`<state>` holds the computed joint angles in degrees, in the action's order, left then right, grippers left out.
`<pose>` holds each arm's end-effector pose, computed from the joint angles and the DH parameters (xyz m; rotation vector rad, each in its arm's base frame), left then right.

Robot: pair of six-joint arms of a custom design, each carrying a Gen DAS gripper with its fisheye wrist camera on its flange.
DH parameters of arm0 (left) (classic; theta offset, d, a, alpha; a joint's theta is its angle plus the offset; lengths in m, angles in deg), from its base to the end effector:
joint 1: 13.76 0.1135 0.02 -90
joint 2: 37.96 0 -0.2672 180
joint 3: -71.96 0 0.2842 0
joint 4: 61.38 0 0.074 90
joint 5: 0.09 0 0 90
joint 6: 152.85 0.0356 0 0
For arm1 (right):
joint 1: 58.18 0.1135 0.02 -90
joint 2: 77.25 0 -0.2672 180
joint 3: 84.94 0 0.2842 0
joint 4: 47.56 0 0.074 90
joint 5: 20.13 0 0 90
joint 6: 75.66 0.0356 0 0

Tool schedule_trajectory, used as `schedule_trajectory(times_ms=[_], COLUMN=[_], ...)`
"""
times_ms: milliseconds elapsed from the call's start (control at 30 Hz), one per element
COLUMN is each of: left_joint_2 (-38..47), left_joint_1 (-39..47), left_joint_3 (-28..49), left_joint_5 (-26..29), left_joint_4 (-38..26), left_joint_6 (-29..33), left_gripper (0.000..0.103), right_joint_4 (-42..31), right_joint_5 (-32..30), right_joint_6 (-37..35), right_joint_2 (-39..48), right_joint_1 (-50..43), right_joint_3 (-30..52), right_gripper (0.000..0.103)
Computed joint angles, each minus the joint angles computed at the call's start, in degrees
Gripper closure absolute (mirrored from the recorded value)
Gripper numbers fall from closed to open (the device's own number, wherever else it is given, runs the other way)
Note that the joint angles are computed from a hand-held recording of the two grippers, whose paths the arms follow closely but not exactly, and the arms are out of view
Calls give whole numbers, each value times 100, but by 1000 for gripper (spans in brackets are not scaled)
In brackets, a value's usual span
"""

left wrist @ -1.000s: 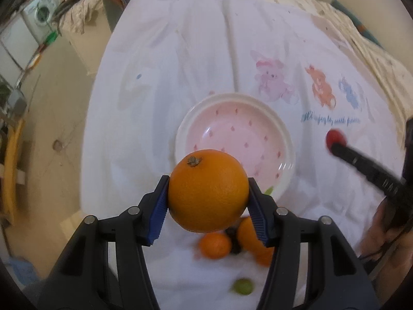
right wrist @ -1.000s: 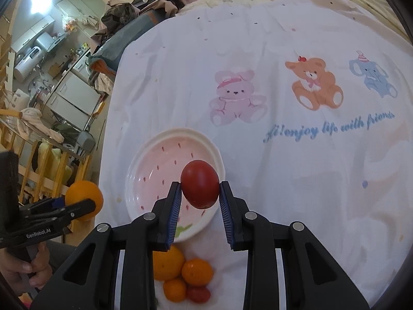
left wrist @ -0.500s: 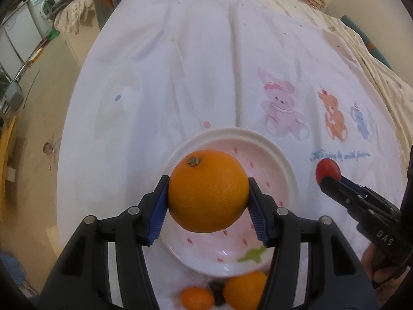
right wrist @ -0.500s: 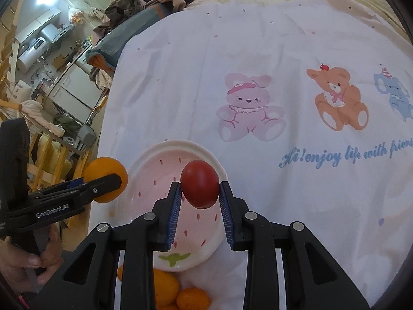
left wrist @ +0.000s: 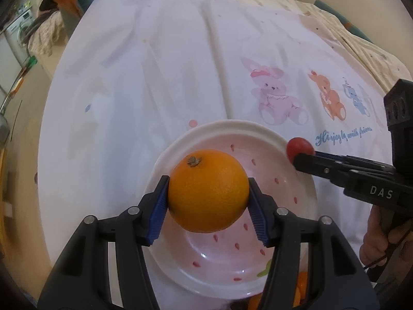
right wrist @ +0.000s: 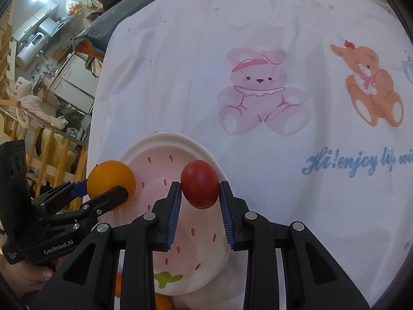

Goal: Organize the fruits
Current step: 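Carry orange and tomato over the pink plate and open both tools to release them, then withdraw both open tools from the plate back toward the fruit cluster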

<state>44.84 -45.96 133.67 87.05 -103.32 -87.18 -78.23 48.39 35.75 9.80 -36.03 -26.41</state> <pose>0.2560 -0.1591 0.1787 0.1687 2.6879 -0.2466 0.2830 0.1293 0.1526 -0.1575 2.6819 0.7468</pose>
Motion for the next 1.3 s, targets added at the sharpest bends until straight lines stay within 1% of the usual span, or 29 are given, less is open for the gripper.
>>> schedule_trajectory(times_ms=[133, 300, 367, 433, 567, 700, 733, 767, 800, 833, 867, 933, 1133, 1300], left_joint_2=[262, 465, 534, 612, 612, 576, 582, 574, 559, 507, 454, 442, 465, 416], left_joint_1=[-37, -68, -112, -116, 145, 112, 74, 55, 47, 39, 22, -29, -50, -96], left_joint_3=[77, 184, 223, 294, 257, 245, 255, 260, 248, 212, 180, 198, 176, 222], left_joint_5=[-27, 15, -98, -190, 210, 184, 147, 179, 247, 307, 341, 295, 260, 86], left_joint_4=[163, 219, 230, 123, 73, -13, -54, -87, -74, -47, -28, -78, -122, -131], left_joint_6=[115, 14, 121, 101, -135, -93, -46, -15, -21, -39, -28, 45, 4, 75], left_gripper=[49, 49, 49, 49, 47, 46, 43, 36, 19, 10, 10, 10, 10, 10], right_joint_4=[95, 236, 248, 282, 297, 304, 322, 393, 476, 555, 637, 624, 533, 405], right_joint_5=[-304, -425, -502, -542, -698, -707, -710, -687, -696, -725, -699, -550, -524, -422], right_joint_6=[154, 420, 439, 466, 459, 449, 481, 576, 651, 706, 756, 726, 692, 595], right_joint_2=[120, 185, 248, 292, 382, 432, 428, 392, 347, 276, 165, 48, 10, 29], right_joint_1=[-98, -151, -193, -211, -222, -163, -165, -179, -198, -225, -243, -226, -283, -264], right_joint_3=[48, 23, 55, 84, 140, 207, 204, 170, 124, 63, -1, -24, -12, 83], right_gripper=[71, 71, 71, 71, 71, 70, 68, 68, 66, 51, 37, 36, 36, 36])
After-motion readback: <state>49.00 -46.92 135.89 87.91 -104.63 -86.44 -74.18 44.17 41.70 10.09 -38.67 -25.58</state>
